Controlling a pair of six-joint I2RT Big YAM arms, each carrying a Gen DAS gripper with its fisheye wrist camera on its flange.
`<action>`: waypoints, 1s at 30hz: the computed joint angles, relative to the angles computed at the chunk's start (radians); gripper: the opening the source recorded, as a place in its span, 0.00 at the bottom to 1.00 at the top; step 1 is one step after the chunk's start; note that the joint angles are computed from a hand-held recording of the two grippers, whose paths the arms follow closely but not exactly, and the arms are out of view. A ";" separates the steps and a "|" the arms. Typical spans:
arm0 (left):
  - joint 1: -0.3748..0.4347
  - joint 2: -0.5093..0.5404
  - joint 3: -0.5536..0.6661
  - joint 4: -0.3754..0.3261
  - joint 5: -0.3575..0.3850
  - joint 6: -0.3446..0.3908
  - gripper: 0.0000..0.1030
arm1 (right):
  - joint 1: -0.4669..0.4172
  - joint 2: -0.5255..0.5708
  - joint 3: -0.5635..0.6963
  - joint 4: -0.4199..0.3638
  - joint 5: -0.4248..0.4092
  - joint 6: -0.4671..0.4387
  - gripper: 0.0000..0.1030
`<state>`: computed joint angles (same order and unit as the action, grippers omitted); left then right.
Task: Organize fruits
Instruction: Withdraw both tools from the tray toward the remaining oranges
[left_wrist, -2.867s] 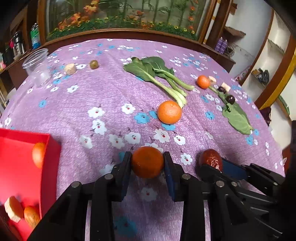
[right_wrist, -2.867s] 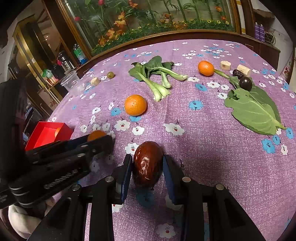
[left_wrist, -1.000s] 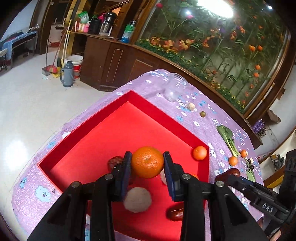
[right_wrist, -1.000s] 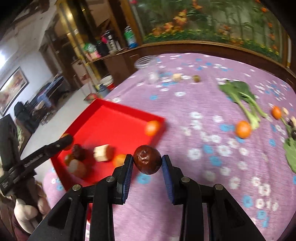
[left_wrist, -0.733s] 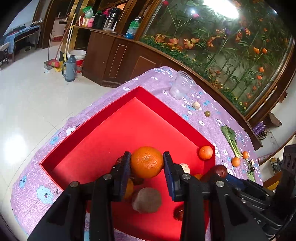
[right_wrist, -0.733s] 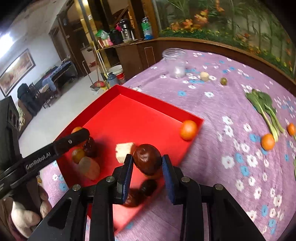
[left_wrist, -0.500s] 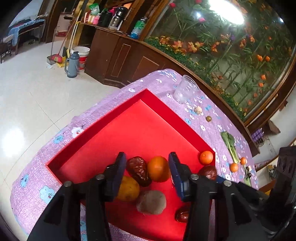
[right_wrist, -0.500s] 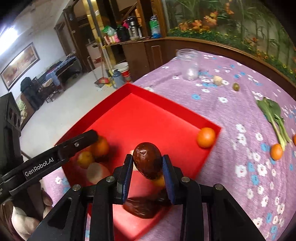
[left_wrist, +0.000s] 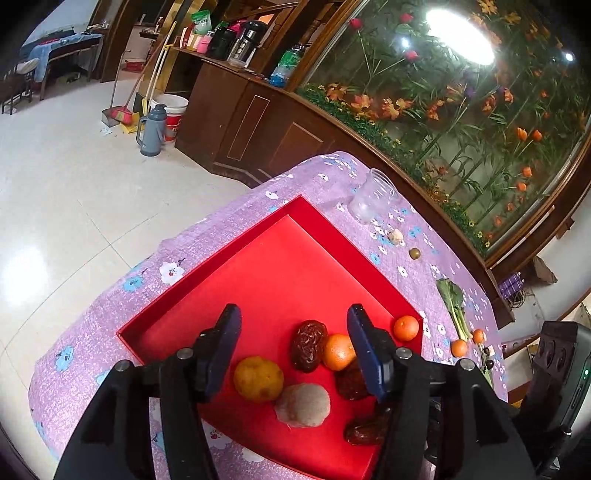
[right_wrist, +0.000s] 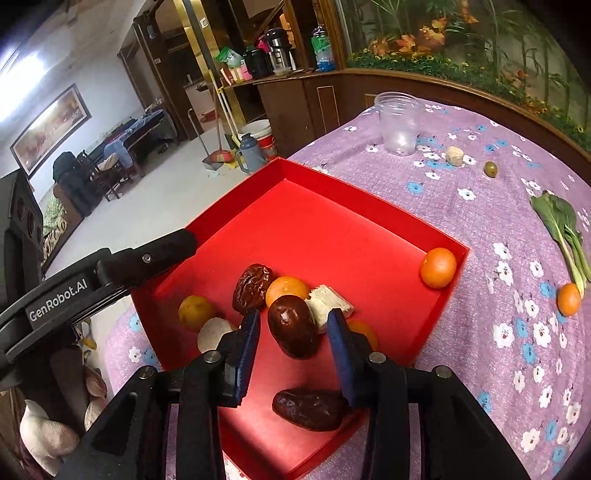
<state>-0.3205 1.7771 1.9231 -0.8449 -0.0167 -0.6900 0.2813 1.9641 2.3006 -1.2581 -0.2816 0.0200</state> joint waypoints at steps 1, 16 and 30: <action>0.000 -0.002 0.000 -0.001 0.001 0.001 0.57 | -0.001 -0.005 -0.007 0.003 -0.002 0.001 0.41; -0.110 0.018 0.107 -0.110 -0.143 0.101 0.64 | -0.094 -0.171 -0.269 0.118 -0.034 0.058 0.50; -0.294 0.128 0.339 -0.239 -0.410 0.361 0.64 | -0.227 -0.336 -0.494 0.215 -0.010 0.061 0.53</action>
